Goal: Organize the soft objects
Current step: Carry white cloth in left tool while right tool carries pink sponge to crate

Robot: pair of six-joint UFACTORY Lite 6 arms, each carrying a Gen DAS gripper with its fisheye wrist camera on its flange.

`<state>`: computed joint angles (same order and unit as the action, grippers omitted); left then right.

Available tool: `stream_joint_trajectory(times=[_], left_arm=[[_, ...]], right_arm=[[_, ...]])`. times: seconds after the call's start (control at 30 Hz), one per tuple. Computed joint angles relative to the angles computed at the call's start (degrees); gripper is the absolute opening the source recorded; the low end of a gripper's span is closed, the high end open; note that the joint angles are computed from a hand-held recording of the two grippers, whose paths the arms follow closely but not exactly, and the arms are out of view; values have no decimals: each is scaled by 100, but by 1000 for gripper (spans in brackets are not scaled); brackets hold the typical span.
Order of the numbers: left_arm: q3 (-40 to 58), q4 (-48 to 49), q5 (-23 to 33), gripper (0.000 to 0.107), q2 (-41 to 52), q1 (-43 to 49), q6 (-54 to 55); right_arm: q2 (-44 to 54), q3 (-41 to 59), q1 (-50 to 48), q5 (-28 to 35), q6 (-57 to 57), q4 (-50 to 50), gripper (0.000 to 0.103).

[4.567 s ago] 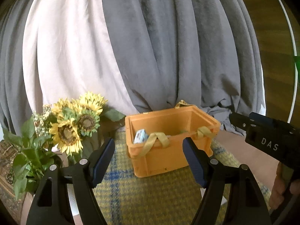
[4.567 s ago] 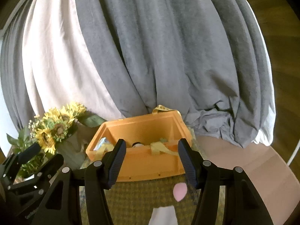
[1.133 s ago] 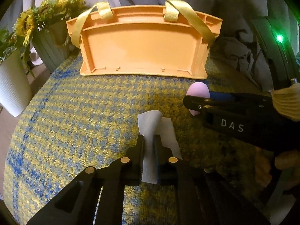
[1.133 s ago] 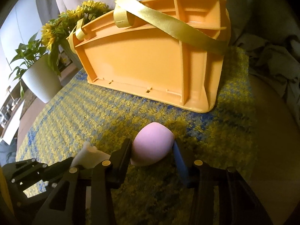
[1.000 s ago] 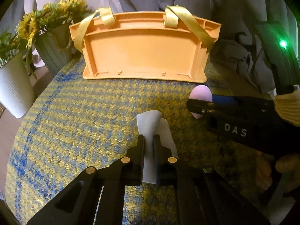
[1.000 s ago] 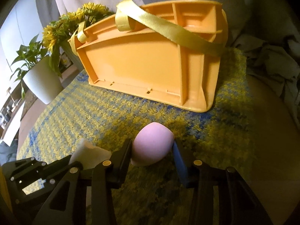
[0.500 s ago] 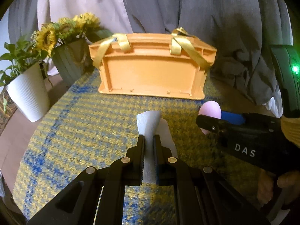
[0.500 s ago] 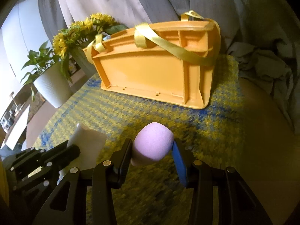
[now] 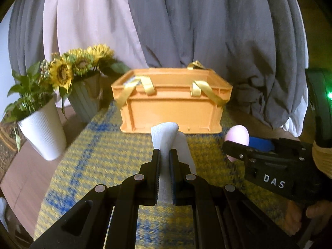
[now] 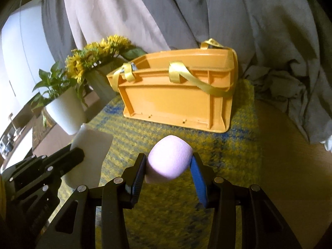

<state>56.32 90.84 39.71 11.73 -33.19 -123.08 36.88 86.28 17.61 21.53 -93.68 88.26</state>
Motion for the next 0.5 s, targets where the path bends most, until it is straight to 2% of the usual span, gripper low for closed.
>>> stream_joint_trajectory(times=[0.33,0.5], left_arm=[[-776,606,-505,10,-1220,393,266],[-929,1139,-935,10,-1633,776,305]], right_arm=[[-1073,-984,540,-764,-1224,1914,44],[-1406,-1181,876,-1174,-2698,3729,44]])
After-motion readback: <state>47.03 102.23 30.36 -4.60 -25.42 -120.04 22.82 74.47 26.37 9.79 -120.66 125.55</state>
